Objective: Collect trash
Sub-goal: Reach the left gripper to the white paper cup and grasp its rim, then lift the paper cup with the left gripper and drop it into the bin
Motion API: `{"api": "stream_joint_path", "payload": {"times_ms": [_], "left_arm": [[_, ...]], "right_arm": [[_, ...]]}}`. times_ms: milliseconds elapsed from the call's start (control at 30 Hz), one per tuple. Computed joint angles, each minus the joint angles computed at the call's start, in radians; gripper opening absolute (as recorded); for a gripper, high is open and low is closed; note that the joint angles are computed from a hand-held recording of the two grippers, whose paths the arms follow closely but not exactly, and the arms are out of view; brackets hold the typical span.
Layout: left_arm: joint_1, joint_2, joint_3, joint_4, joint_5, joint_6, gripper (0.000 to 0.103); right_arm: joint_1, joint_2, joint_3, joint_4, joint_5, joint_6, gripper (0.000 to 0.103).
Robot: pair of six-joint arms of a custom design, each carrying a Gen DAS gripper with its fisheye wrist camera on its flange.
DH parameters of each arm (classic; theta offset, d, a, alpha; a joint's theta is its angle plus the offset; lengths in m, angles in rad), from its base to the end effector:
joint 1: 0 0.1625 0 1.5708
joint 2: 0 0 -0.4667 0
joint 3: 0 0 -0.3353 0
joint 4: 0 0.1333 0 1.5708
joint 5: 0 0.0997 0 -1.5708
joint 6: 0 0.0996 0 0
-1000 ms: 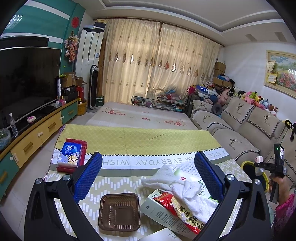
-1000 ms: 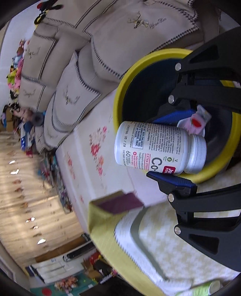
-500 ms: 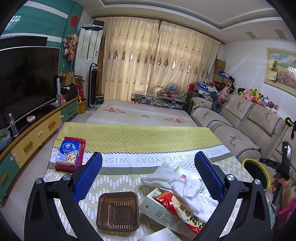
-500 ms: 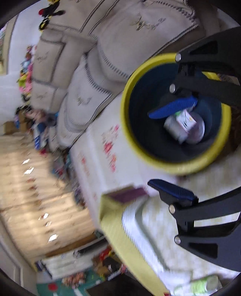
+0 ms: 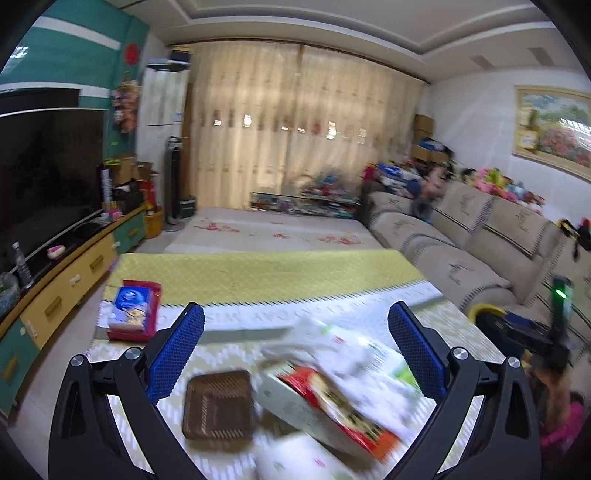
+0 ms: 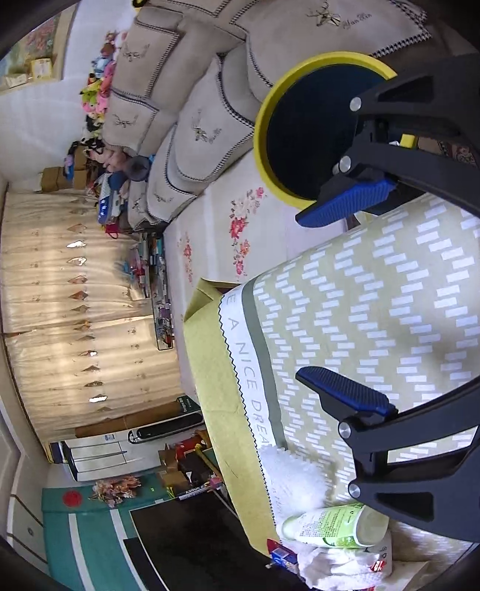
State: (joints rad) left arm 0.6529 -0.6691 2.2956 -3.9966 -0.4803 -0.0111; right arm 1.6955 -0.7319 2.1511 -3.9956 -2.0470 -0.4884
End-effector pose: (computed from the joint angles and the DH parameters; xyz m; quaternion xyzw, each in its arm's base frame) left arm -0.2227 -0.4494 0.1566 0.1636 0.7964 -0.5115 0.2781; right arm 0.1524 -0.5110 0.1797 0.1486 -0.8461 0.4232 0.2879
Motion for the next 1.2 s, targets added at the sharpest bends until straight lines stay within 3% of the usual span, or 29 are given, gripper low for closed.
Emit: {"api": "stream_joint_path", "payload": {"times_ms": [133,267,400,533,800,933,1000,1200], "left_arm": [[-0.047,-0.035,0.097,0.191,-0.025,-0.167,0.098],[-0.110,-0.055,0.194,0.444,0.001,-0.435,0.098],[-0.182,-0.076,0.271,0.668,0.028,-0.681,0.098],[-0.206,-0.110,0.295,0.873,0.016,-0.884,0.098],[-0.158,-0.109,0.228,1.059,0.070,-1.018,0.069],[-0.134,-0.095,0.207,1.015,0.067,-0.984,0.049],[-0.126,-0.095,0.197,1.022,0.065,-0.978,0.032],[-0.131,-0.098,0.202,1.038,0.070,-1.003,0.014]], "right_arm": [[-0.009,-0.014,-0.007,0.040,0.004,0.027,0.075],[-0.015,-0.022,-0.009,0.056,0.014,0.032,0.075],[-0.013,-0.018,-0.010,0.042,0.024,0.011,0.077],[-0.008,-0.009,-0.001,0.005,0.025,-0.021,0.078],[-0.003,0.001,0.007,-0.046,0.024,-0.037,0.079],[0.001,0.004,0.002,-0.045,0.014,-0.039,0.079],[0.001,0.004,0.001,-0.044,0.014,-0.039,0.079],[-0.002,-0.001,0.002,-0.028,0.015,-0.028,0.080]]}}
